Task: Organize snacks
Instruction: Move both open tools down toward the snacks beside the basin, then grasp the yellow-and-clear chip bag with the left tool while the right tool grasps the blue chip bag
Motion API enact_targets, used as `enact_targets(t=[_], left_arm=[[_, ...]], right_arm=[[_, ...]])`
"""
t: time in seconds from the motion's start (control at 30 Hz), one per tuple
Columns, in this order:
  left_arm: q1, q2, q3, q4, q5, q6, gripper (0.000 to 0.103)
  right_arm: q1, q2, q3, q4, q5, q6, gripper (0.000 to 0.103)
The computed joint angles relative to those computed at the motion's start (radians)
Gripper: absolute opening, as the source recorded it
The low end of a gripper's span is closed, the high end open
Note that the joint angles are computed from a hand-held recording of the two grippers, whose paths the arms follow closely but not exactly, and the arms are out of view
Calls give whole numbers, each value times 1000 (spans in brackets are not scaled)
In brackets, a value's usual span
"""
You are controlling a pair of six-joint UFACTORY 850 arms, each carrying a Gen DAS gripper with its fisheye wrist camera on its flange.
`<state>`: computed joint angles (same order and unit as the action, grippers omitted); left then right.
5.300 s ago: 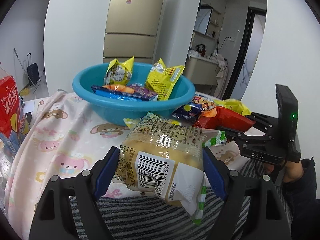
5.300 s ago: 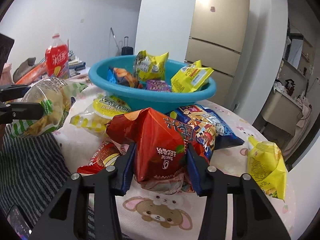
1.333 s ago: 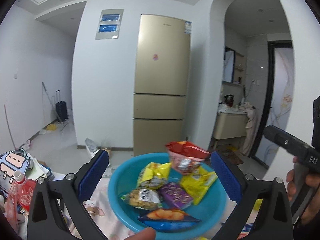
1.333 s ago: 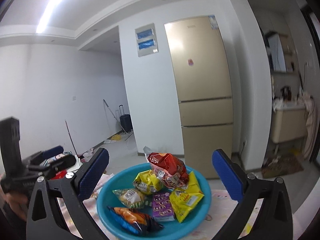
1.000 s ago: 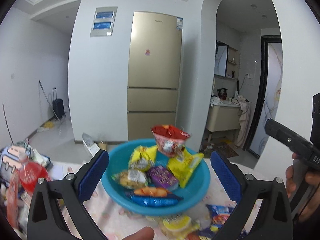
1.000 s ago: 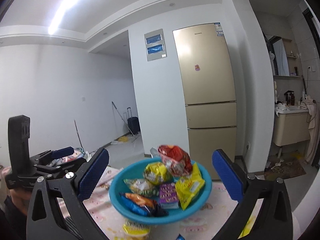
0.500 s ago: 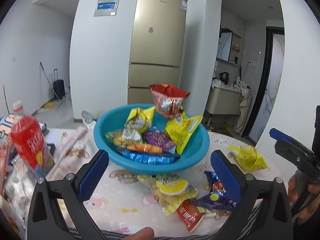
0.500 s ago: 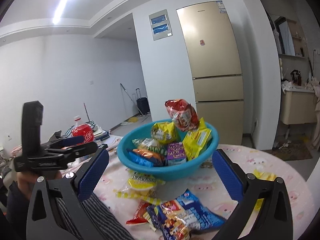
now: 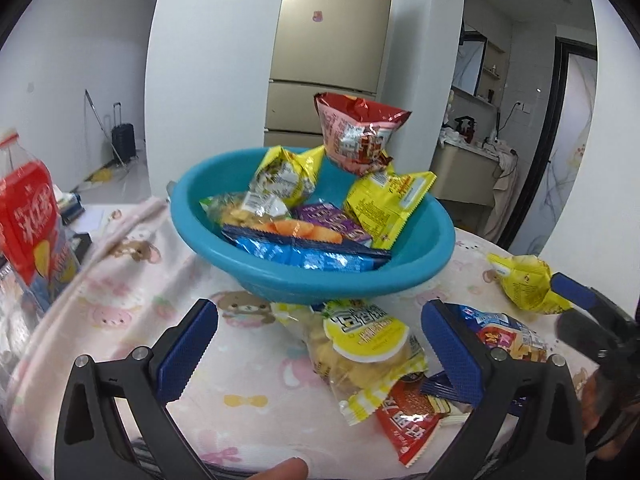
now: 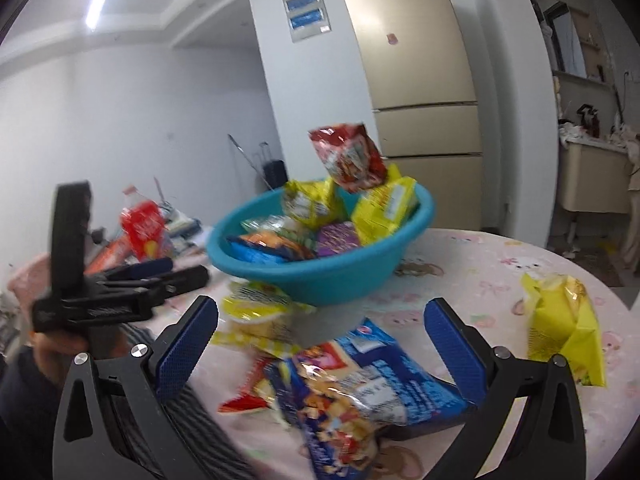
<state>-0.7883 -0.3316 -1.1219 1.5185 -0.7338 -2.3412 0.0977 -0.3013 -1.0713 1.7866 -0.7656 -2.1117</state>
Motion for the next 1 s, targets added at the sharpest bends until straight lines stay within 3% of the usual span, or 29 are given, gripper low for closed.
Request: enact_targets(t=[0.17, 0.37, 0.53, 0.7, 0.83, 1.0], left_arm=[[14, -8, 8, -8, 33, -26, 103], [37, 5, 33, 26, 113, -103, 103], [72, 12, 53, 121, 250, -244, 103], [128, -6, 46, 358, 452, -572, 103], [141, -36, 13, 283, 468, -585, 103], [166, -73, 3, 418, 509, -757, 101]], right_arm=[[29, 21, 42, 160, 94, -193, 103], [29, 10, 30, 131, 107, -174, 103], [29, 2, 17, 108, 125, -131, 103], [30, -3, 11, 93, 137, -105, 103], [27, -6, 8, 90, 136, -90, 103], [28, -7, 7, 87, 140, -89, 103]])
